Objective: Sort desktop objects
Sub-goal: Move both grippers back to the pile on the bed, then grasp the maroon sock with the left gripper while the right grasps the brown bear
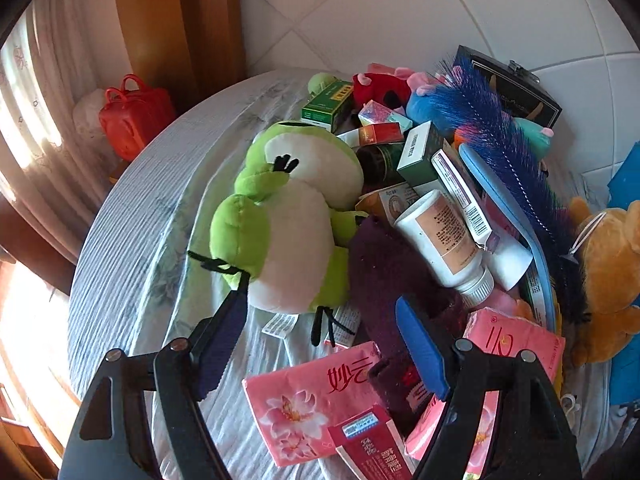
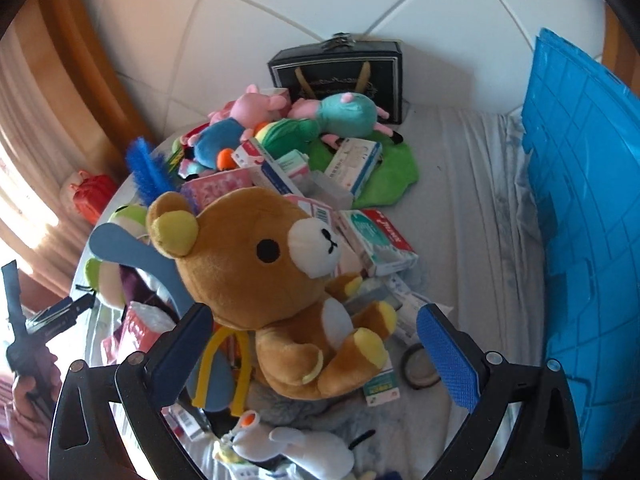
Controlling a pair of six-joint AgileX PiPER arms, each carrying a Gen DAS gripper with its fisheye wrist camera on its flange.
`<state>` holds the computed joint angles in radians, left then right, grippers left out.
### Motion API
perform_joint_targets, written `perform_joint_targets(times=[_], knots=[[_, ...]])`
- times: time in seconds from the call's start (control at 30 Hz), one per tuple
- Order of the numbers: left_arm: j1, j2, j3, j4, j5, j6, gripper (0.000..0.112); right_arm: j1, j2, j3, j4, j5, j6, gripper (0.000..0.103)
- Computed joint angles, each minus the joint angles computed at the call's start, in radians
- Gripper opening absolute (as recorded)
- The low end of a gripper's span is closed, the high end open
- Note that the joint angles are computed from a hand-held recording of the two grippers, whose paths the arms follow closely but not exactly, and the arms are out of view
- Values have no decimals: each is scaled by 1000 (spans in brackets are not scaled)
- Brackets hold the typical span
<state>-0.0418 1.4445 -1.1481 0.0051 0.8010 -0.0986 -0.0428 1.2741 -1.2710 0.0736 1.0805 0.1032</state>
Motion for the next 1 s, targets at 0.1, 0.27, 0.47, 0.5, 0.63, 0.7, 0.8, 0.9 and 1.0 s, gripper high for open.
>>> perform_joint_targets(times=[0.1,0.27,0.47,0.5,0.63,0.7,0.8,0.9,1.0], knots=[[-14,76,-36,-40,-17,34,77,-36,23,-12,-12,-4,25,103],[-45,211,-89,-125,-36,98,77,-111,84,-67,-15,2,-7,103],[-58,293,-121,-166,-27,75,59,-201,175,-107,37,-19,-87,103],[-59,297,-132,-144,-10,57,39,-213,186,-106,49,-24,-100,103],[-38,257,-117,-168,-1,68,20,-247,222,-88,94,-55,-125,103],[-34,214,-109,-151,-12,40,19,-251,236,-90,107,-55,-127,103],[-51,122,-109,-29,-58,-42,18,-248,233,-90,124,-59,-141,103],[-34,61,-161,59,-68,-67,18,-247,224,-92,144,-56,-158,103],[-5,39,-213,121,-84,-87,18,-226,185,-72,123,-68,-153,103]])
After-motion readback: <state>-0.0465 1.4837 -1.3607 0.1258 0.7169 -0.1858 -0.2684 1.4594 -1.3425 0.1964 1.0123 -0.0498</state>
